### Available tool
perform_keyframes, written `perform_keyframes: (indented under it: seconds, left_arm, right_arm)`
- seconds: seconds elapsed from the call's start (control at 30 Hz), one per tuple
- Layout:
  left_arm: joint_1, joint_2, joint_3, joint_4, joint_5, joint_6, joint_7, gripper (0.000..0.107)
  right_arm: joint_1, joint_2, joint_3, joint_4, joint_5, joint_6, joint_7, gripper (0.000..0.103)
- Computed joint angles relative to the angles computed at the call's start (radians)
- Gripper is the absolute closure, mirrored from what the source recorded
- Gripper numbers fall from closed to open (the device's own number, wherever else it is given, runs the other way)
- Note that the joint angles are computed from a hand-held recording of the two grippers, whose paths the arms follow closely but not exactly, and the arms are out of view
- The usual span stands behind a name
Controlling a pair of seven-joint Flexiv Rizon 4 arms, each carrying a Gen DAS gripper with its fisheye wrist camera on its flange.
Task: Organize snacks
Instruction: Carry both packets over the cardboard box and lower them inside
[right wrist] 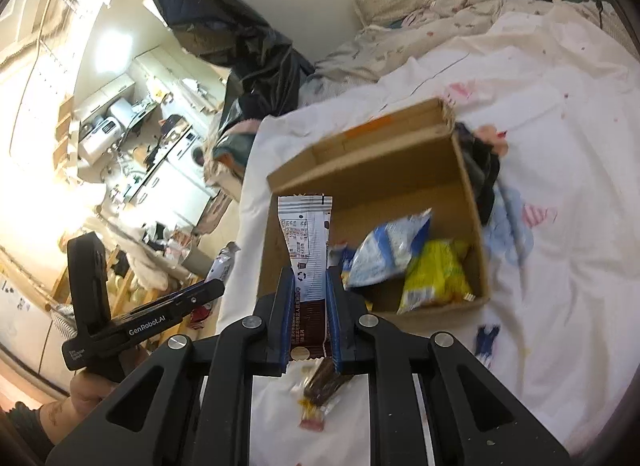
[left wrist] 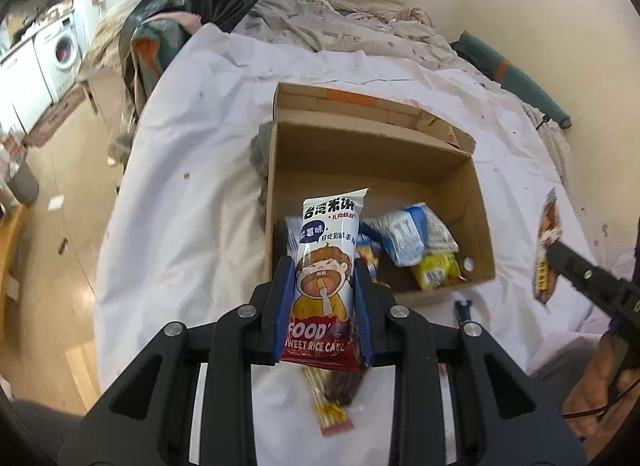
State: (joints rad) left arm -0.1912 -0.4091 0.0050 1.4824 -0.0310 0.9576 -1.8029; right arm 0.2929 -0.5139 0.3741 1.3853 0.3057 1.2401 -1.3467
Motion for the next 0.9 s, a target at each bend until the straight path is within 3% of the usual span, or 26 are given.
perform_keyframes:
  seconds: [0.07,0.3,0.6,0.73,0.9]
  left_arm:
    - [-0.001,-0.023,0.002,-0.035,0.010,-0.009,0.004,0.082]
    - [-0.009,-0.097,0.009,-0.122,0.027,-0.044,0.014,0.082]
    - [-0.012,-0.198,0.006,-0.230,0.011,-0.097,0.021,0.082]
    - [-0.004,-0.228,-0.003,-0.249,-0.009,-0.079,0.033,0.082]
    - [0.004,-0.253,-0.009,-0.270,-0.041,-0.090,0.041,0.082]
  right_arm:
    - [0.021,-0.014,-0.049,-0.015,-0.036,-0.013,0.057,0.087]
    - [0.017,-0.098,-0.102,-0.085,-0.086,-0.122,0.190,0.087]
    - [0.045,-0.124,-0.138,-0.082,-0.185,-0.143,0.232,0.087]
    - [0.069,-0.124,-0.182,-0.057,-0.242,-0.134,0.303,0.087]
    - [0.050,-0.136,-0.164,-0.067,-0.256,-0.134,0.319,0.087]
